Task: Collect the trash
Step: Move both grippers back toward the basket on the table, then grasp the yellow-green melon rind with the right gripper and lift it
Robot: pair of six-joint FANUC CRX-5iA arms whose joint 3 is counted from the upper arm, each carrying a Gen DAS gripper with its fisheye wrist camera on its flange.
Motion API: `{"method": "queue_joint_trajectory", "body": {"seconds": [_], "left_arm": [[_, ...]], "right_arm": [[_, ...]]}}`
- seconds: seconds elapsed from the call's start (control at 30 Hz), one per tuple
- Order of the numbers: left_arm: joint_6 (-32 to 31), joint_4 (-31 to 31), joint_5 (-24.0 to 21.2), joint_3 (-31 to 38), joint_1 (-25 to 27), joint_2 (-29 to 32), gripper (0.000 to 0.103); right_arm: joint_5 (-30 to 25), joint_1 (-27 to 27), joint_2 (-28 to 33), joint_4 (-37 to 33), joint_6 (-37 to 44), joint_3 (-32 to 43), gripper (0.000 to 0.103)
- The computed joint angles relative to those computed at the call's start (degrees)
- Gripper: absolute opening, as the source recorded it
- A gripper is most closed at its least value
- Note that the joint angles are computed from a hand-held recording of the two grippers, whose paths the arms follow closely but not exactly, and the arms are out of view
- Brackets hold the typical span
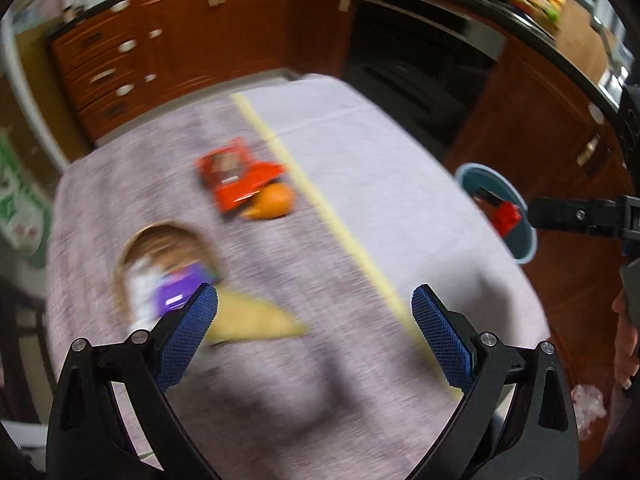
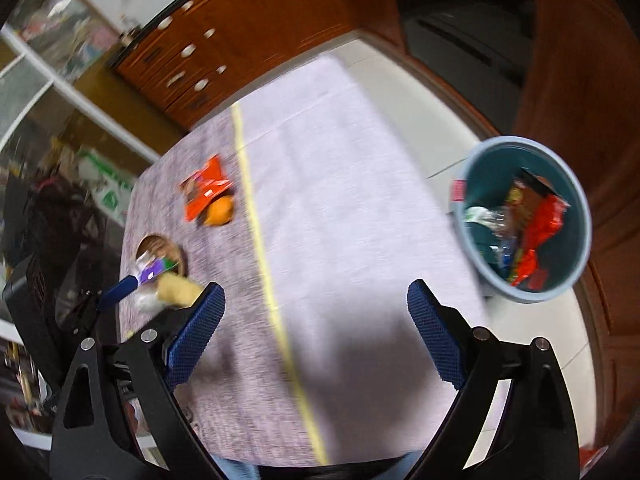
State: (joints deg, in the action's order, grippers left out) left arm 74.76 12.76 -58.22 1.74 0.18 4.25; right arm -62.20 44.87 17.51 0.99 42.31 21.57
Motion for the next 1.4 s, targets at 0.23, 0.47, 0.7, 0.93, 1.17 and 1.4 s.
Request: {"method": "queue_joint_trajectory", "body": {"seconds": [0.23,0.47,0.7,0.93,1.17,1.4], "left_arm": [[-2.23,3.35,1.65,-7.53,9.73,-4.98,0.098],[-5.04,7.00,2.43,-12.35,14.89,-6.31,0.098],[-8.16,8.85,3.38,-14.99,17.66,-6.05,0.098],[-11.98,10.82,3.52,-16.19,19.60,-5.53,0.098],[-13.13,11.31,2.92,-15.98,20.39,-4.77,0.098],[-13.14,10.75,2.59,-15.09,19.93,-4.16,0.098]], "right_arm": [[-5.29,3.42,8.34,-2.01,4.26,11.47,0.089],[-8.97,6.32,16.01,-3.15,8.32,21.07,0.089],[-13.18,8.93,23.95,-1.37,13.40,29.86,0.088],[-16.43,10.82,30.43,2.27,18.95,37.30,0.078],[-21.11,11.04,36.72,2.01,22.57,46.52,0.062],[-21.89,10.77,39.98,1.78,26.09,51.16,0.062]]}}
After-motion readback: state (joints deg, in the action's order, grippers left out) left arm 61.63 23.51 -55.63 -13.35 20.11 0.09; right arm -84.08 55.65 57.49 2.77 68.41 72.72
